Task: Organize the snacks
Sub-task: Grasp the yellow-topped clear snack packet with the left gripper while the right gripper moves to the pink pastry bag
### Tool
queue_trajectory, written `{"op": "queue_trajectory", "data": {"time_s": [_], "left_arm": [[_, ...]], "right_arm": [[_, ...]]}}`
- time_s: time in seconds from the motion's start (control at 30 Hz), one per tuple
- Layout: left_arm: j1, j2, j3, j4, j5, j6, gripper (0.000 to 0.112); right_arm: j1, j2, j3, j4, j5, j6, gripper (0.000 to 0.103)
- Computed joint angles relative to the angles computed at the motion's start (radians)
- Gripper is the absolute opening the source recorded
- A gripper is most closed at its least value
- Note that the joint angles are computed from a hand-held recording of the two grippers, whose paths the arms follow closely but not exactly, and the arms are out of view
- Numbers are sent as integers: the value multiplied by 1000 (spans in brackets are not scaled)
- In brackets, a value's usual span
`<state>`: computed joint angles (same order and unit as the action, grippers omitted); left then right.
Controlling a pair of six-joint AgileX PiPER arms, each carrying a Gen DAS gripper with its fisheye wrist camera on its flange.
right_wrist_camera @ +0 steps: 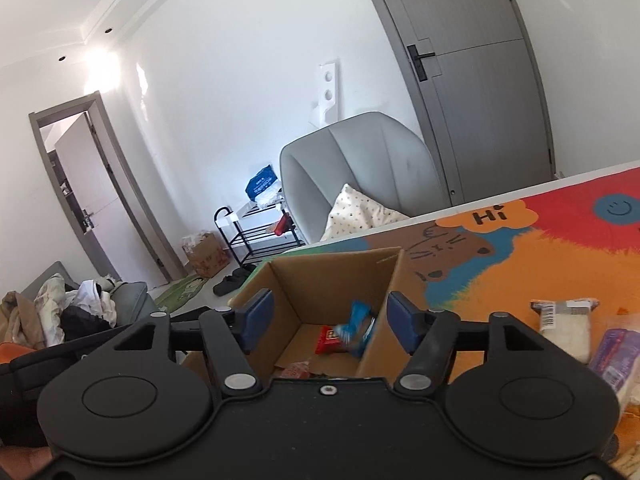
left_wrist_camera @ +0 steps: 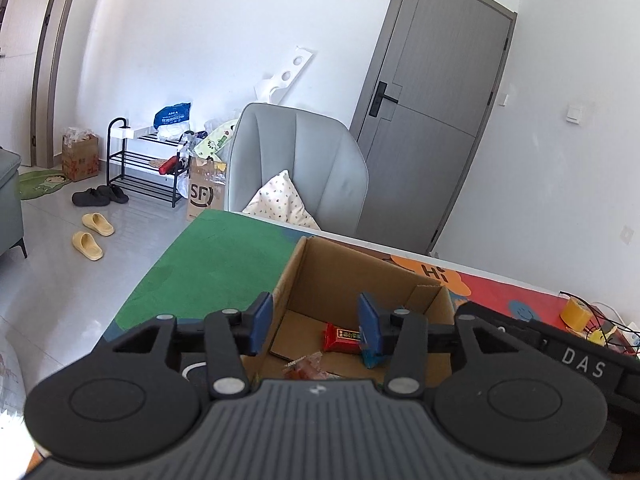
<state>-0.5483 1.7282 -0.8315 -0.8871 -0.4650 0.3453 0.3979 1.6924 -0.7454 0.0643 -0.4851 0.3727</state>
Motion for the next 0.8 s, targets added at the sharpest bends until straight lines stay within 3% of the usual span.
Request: {"op": "queue_trajectory", "data": {"time_s": [0.23,0.47,0.57,0.8], "left_arm": [[-81,9,2,-56,-41,37,79],[-175,19,-16,-101,-55,90,84],[-204,27,-19,-55,-47,48,84],[-300,65,-45,-19,-59,17,84]], "right_arm": [[-42,-98,149,149,-10,-98,63],[-96,-199,285,231,-38,-166,67],[-136,-247,347,247,-51,-179,67],[-281,-298,449,114,-48,-64,60]]}}
